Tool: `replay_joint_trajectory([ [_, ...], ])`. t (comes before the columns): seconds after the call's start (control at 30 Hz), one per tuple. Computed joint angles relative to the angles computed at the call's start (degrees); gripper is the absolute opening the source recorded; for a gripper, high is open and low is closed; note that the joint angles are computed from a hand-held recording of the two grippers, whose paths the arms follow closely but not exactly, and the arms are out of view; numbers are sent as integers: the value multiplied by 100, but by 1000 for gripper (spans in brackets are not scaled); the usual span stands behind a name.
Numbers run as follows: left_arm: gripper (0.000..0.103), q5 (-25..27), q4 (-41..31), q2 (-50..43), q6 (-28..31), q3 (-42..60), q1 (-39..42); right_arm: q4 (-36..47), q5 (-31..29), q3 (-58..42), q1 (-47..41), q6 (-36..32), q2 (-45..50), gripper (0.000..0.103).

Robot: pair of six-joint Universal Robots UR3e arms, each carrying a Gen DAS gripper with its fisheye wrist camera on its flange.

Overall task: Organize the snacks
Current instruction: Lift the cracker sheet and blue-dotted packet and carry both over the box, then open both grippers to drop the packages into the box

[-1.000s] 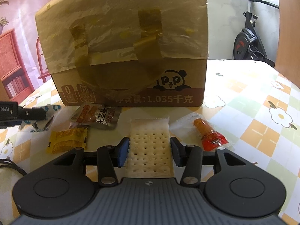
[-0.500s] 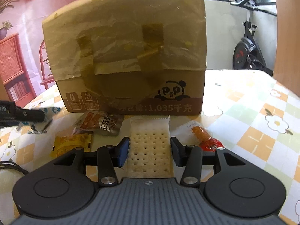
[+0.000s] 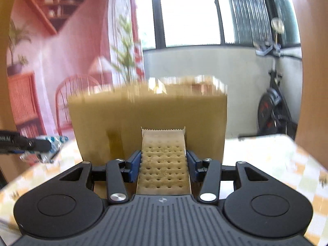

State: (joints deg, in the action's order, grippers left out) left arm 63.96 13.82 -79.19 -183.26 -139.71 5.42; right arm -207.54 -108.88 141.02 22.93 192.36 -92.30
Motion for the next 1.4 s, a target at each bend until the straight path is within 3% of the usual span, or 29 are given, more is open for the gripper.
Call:
replay_joint_trajectory([
  [0.23, 50, 212, -35, -706, -254, 1290, -517, 588, 826, -683, -789, -342, -552, 49],
  [0.47, 50, 471, -94, -1493, -301, 2445, -990, 1123, 1481, -1543, -1464, -180, -430, 49],
  [0.83, 50, 884, -835, -2910, -153, 4400, -1414, 1419, 1715, -2990, -1642, -439, 937, 49],
  [1.4, 53, 999, -1406, -3884, 514, 5525, -1510, 1951, 1912, -3839, -1961, -178, 1868, 50],
])
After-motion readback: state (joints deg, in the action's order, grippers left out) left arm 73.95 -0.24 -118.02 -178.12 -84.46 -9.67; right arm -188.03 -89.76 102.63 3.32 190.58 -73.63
